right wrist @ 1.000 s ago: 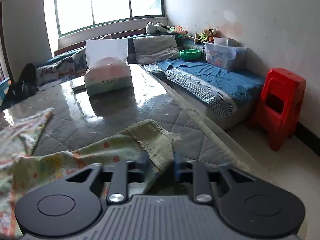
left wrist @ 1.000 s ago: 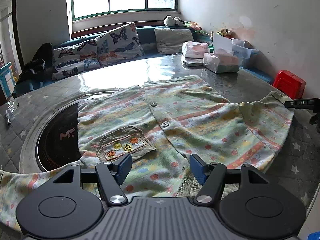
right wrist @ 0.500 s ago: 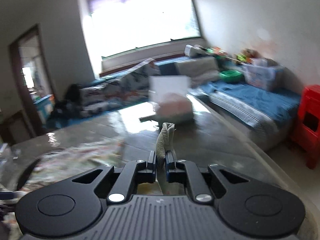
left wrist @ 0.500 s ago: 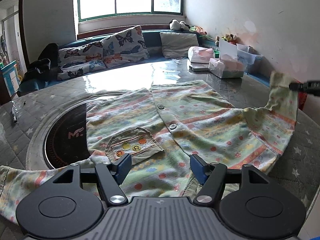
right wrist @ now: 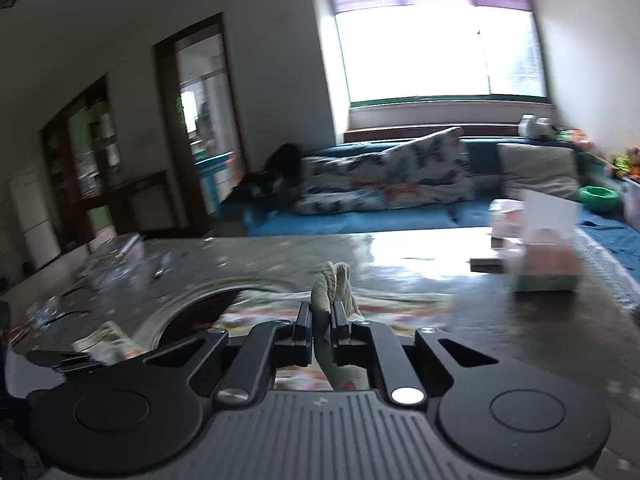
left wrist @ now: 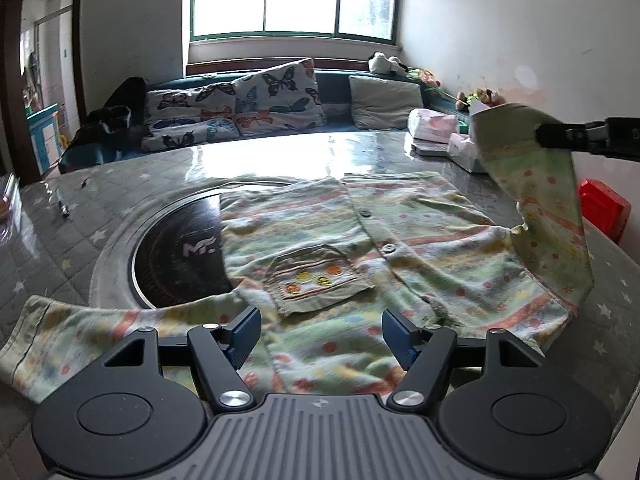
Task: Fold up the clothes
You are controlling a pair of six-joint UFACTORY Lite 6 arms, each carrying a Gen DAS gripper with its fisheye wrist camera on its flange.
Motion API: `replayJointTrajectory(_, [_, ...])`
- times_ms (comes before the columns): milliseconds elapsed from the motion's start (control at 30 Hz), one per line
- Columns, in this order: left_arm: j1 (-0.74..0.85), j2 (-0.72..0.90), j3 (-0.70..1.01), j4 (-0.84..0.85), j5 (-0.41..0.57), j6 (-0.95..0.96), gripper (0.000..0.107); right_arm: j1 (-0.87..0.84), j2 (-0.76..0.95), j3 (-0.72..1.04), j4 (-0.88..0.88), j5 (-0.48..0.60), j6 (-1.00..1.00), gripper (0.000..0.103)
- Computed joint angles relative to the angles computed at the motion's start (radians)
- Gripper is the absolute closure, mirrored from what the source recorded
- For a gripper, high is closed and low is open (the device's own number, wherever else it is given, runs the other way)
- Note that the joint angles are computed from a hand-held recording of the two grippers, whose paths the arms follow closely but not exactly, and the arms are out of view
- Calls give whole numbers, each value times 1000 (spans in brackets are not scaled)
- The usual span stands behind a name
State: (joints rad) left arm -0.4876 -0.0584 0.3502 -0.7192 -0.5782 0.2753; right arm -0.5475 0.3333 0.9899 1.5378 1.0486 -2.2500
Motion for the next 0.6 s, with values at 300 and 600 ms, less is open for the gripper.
replayJointTrajectory(300, [77,-50,-81,95,-6,-96,35,200,-67,-169,38,-113,-95,95])
replayJointTrajectory(600, [110,-15,-46,131,9,-119,35,191,-25,-167,-55,-84,-84,84])
